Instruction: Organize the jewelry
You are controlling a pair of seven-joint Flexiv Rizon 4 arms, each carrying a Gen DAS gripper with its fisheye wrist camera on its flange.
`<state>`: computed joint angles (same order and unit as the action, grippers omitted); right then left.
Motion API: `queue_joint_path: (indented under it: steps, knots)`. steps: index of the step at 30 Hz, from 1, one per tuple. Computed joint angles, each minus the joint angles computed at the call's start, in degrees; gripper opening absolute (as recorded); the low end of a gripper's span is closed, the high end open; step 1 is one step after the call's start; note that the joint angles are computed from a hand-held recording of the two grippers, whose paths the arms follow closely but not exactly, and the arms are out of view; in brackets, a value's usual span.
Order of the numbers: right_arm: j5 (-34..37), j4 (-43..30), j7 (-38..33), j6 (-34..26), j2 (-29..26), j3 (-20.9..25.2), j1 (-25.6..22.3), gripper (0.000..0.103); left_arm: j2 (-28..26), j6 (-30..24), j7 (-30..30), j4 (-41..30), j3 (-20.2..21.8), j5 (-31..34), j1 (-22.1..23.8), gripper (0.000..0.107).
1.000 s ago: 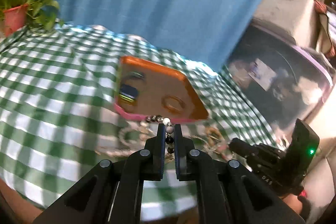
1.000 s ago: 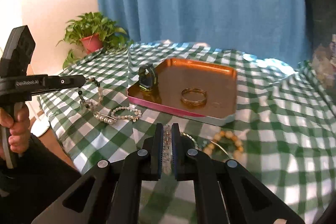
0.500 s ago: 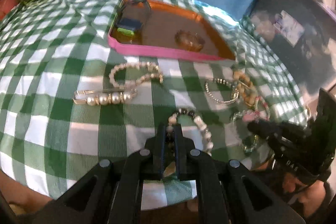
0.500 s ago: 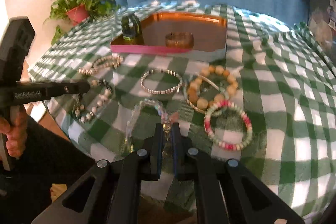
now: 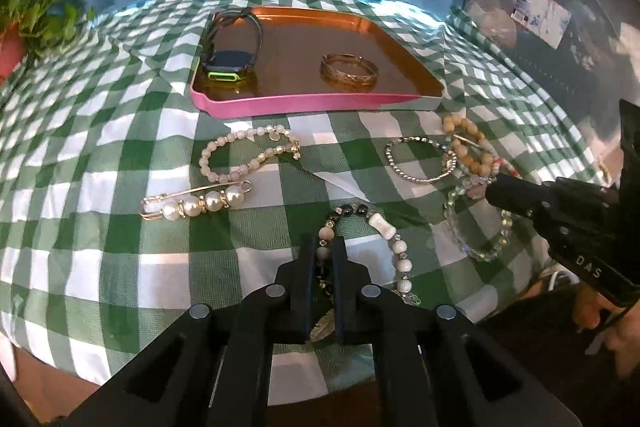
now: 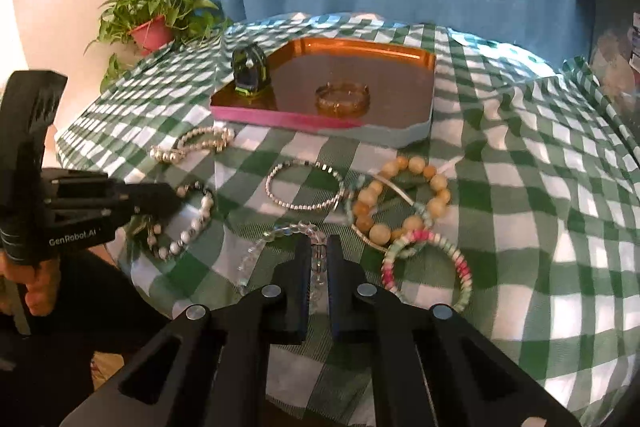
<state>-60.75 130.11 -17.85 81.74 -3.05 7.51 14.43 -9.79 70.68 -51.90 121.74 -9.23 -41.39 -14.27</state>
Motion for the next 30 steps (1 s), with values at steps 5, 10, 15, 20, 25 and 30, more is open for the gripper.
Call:
queue_joint_path:
  steps: [5, 10, 15, 20, 25, 30]
  knots:
    - [-4.81, -0.71, 3.7, 1.34, 0.39, -0.64, -0.45, 0.006, 1.91, -4.34, 7.3, 0.18, -1.15, -15.32, -0.37, 0.008]
    - [-11.16, -1.86, 11.96, 4.96, 1.38, -1.14, -2.42, 0.006, 2.6, 0.38, 3.76, -0.27, 0.35, -8.26, -3.01, 0.008]
    - [-15.02, -3.55, 16.47, 2.76, 2.18, -0.14, -2.85, 0.006, 2.12, 0.12, -3.26, -1.46, 0.99, 0.73, -3.51, 0.008]
    - [-14.76, -3.4, 18.73, 0.55, 3.8, 1.08, -2.76, 0.006, 4.11, 1.1, -6.73, -1.22, 0.92, 2.59, -3.48, 0.008]
    - [-13.5, -2.57, 20.14, -2.21, 6.4, 2.76, -2.42, 0.006, 6.95, 2.98, -9.44, -0.81, 1.43, 4.56, -4.28, 0.008]
    - [-11.92, -2.02, 21.57, -4.6, 9.38, 4.76, -1.85, 0.006, 10.46, 3.26, -8.81, 0.33, 2.18, 2.15, -5.63, 0.008]
